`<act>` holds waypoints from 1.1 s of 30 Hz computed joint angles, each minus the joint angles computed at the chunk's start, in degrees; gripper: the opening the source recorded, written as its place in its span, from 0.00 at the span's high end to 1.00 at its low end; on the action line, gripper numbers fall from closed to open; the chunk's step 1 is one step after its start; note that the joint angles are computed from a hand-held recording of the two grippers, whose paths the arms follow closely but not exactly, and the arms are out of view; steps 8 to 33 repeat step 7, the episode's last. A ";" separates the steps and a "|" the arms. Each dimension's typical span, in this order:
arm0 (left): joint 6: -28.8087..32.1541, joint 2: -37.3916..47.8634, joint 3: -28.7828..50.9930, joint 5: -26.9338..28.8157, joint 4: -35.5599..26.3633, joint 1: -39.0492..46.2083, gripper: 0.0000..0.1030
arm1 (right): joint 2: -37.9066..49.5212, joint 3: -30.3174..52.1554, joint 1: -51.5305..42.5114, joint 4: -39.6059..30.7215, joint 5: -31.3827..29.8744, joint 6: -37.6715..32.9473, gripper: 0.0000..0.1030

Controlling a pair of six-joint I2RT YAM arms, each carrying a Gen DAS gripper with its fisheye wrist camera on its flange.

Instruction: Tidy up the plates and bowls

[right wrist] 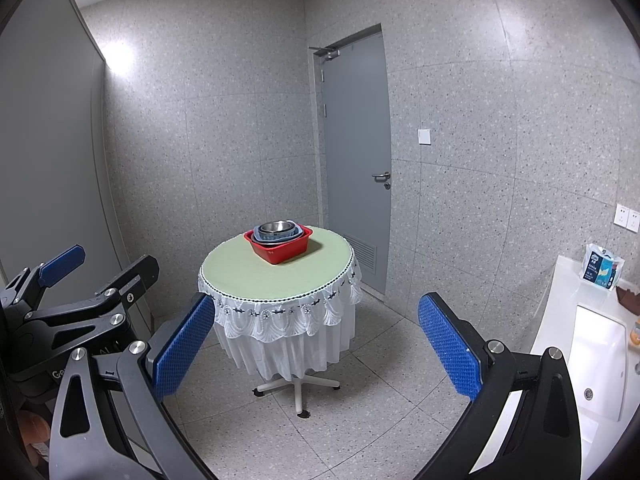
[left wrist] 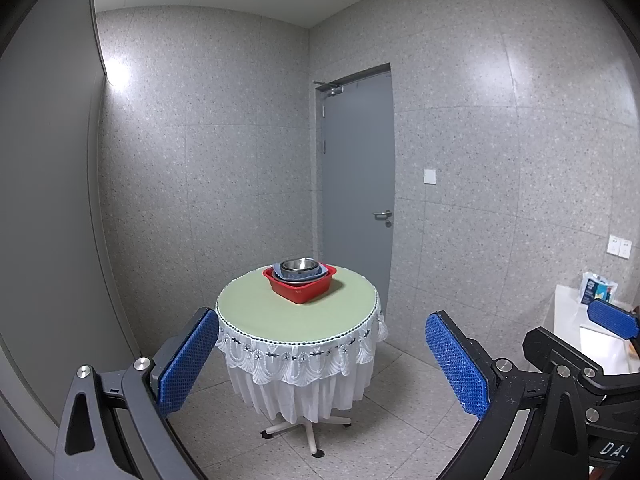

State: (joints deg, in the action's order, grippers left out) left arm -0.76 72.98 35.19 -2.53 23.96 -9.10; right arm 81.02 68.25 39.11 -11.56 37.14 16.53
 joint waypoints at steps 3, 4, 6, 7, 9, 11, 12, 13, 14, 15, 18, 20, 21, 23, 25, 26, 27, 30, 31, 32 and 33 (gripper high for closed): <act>0.08 -0.04 -0.03 0.45 0.03 0.39 0.01 | -0.16 -0.10 -0.06 0.05 -0.15 0.03 0.00; 0.14 -0.06 -0.06 0.36 0.05 0.38 0.01 | -0.24 -0.14 0.00 -0.03 -0.15 0.14 0.00; 0.10 -0.13 0.06 0.56 -0.42 0.50 0.01 | -0.27 -0.16 0.32 -0.26 0.31 0.43 0.00; 0.14 -0.26 0.02 0.93 -0.55 0.81 0.01 | -0.26 -0.10 0.45 -0.39 0.54 0.59 0.00; 0.14 -0.26 0.02 0.93 -0.55 0.81 0.01 | -0.26 -0.10 0.45 -0.39 0.54 0.59 0.00; 0.14 -0.26 0.02 0.93 -0.55 0.81 0.01 | -0.26 -0.10 0.45 -0.39 0.54 0.59 0.00; 0.14 -0.26 0.02 0.93 -0.55 0.81 0.01 | -0.26 -0.10 0.45 -0.39 0.54 0.59 0.00; 0.14 -0.26 0.02 0.93 -0.55 0.81 0.01 | -0.26 -0.10 0.45 -0.39 0.54 0.59 0.00; 0.14 -0.26 0.02 0.93 -0.55 0.81 0.01 | -0.26 -0.10 0.45 -0.39 0.54 0.59 0.00; 0.14 -0.26 0.02 0.93 -0.55 0.81 0.01 | -0.26 -0.10 0.45 -0.39 0.54 0.59 0.00; 0.14 -0.26 0.02 0.93 -0.55 0.81 0.01 | -0.26 -0.10 0.45 -0.39 0.54 0.59 0.00; 0.14 -0.26 0.02 0.93 -0.55 0.81 0.01 | -0.26 -0.10 0.45 -0.39 0.54 0.59 0.00; 0.14 -0.26 0.02 0.93 -0.55 0.81 0.01 | -0.26 -0.10 0.45 -0.39 0.54 0.59 0.00; 0.14 -0.26 0.02 0.93 -0.55 0.81 0.01 | -0.26 -0.10 0.45 -0.39 0.54 0.59 0.00; 0.14 -0.26 0.02 0.93 -0.55 0.81 0.01 | -0.26 -0.10 0.45 -0.39 0.54 0.59 0.00; 0.14 -0.26 0.02 0.93 -0.55 0.81 0.01 | -0.26 -0.10 0.45 -0.39 0.54 0.59 0.00; 0.14 -0.26 0.02 0.93 -0.55 0.81 0.01 | -0.26 -0.10 0.45 -0.39 0.54 0.59 0.00; 0.14 -0.26 0.02 0.93 -0.55 0.81 0.01 | -0.26 -0.10 0.45 -0.39 0.54 0.59 0.00; 0.14 -0.26 0.02 0.93 -0.55 0.81 0.01 | -0.26 -0.10 0.45 -0.39 0.54 0.59 0.00; 0.14 -0.26 0.02 0.93 -0.55 0.81 0.01 | -0.26 -0.10 0.45 -0.39 0.54 0.59 0.00; 0.14 -0.26 0.02 0.93 -0.55 0.81 0.01 | -0.26 -0.10 0.45 -0.39 0.54 0.59 0.00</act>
